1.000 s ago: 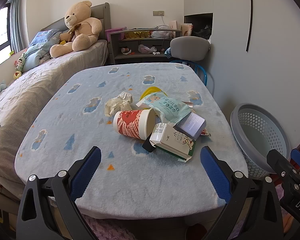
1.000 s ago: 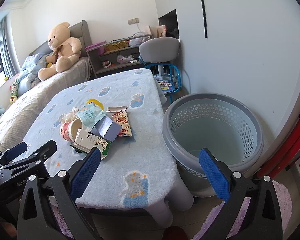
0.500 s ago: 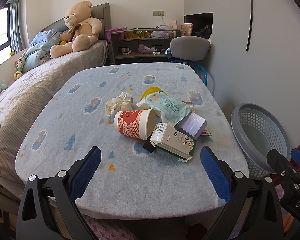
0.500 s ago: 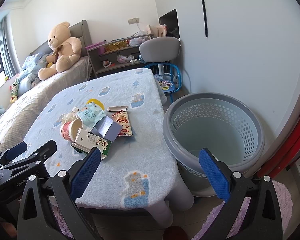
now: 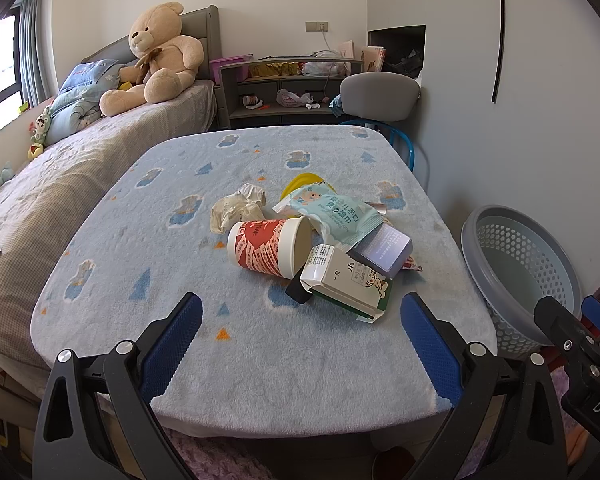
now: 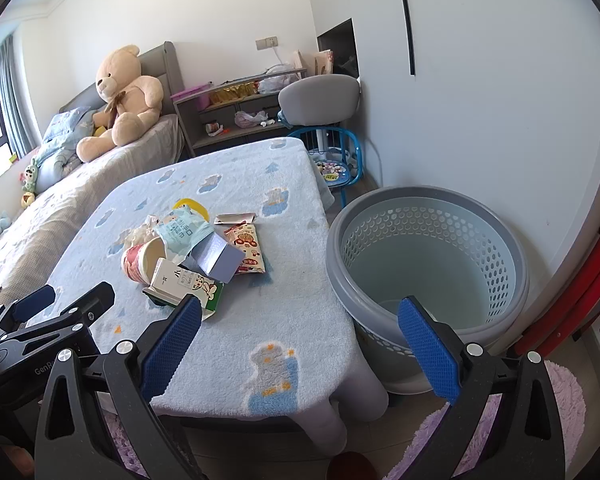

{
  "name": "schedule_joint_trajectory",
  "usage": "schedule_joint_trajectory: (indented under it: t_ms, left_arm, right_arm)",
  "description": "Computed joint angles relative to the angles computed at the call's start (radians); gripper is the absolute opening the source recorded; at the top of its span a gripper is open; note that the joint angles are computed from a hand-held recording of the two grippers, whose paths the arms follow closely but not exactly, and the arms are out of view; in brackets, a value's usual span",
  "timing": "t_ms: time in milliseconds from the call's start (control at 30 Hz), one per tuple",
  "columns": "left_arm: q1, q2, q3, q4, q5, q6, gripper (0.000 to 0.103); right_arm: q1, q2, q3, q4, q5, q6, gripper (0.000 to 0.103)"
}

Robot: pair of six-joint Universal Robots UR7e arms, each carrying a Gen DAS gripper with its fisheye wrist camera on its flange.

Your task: Collect trash

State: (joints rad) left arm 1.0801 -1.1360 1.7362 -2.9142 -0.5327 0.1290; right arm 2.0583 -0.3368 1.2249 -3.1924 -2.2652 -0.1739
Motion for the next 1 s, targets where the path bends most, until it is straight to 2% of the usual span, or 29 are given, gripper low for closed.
schedule_joint_trajectory:
  t_ms: [367, 733, 1000]
  left_arm:
    - [0.000, 0.002, 0.000, -0.003, -0.001, 0.002, 0.095]
    - [0.024, -0.035, 0.032, 0.020, 0.002, -0.018, 0.095]
    - [0.062, -0.045, 0.020, 0.042, 0.015, -0.047, 0.095]
  right_arm:
    - [0.000, 0.001, 0.000, 0.001, 0.004, 0.002, 0.097]
    - [-0.003, 0.008, -0.004, 0.037, 0.041, 0.012, 0.097]
    - [-0.014, 0.040, -0.056, 0.133, 0.090, -0.015, 0.097]
